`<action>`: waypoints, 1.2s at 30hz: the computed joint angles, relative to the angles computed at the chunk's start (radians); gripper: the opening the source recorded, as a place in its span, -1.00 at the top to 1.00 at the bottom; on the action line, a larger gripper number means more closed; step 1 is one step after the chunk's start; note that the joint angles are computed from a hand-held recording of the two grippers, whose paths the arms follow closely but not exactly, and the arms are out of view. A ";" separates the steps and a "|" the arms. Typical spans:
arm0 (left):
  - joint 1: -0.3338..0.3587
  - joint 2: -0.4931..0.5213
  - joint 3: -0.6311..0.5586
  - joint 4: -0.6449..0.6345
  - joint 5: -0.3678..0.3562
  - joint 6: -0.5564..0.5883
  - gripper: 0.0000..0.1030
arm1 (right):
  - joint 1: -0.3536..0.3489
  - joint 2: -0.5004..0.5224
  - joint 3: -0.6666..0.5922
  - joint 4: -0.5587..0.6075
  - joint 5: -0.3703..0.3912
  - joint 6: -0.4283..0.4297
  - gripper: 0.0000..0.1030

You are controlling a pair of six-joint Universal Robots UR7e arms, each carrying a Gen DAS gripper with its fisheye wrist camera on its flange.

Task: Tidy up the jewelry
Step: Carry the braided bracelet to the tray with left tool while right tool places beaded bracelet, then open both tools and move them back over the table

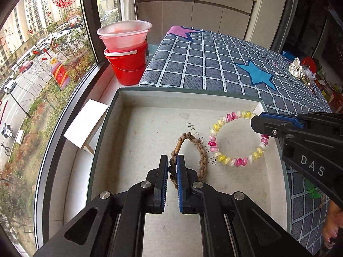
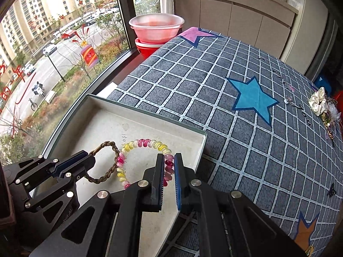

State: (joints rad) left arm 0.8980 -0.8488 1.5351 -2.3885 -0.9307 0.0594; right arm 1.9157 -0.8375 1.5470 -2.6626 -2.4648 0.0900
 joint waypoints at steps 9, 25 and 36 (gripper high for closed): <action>-0.001 0.013 0.001 0.017 0.052 -0.009 0.70 | -0.026 0.035 -0.040 0.089 0.023 0.019 0.81; -0.024 -0.008 0.018 0.011 0.046 -0.011 0.69 | 0.002 -0.027 0.013 -0.051 0.032 -0.020 -0.21; -0.056 -0.031 0.071 -0.102 0.100 0.037 -1.00 | 0.007 -0.165 0.162 -0.145 0.060 0.050 -0.39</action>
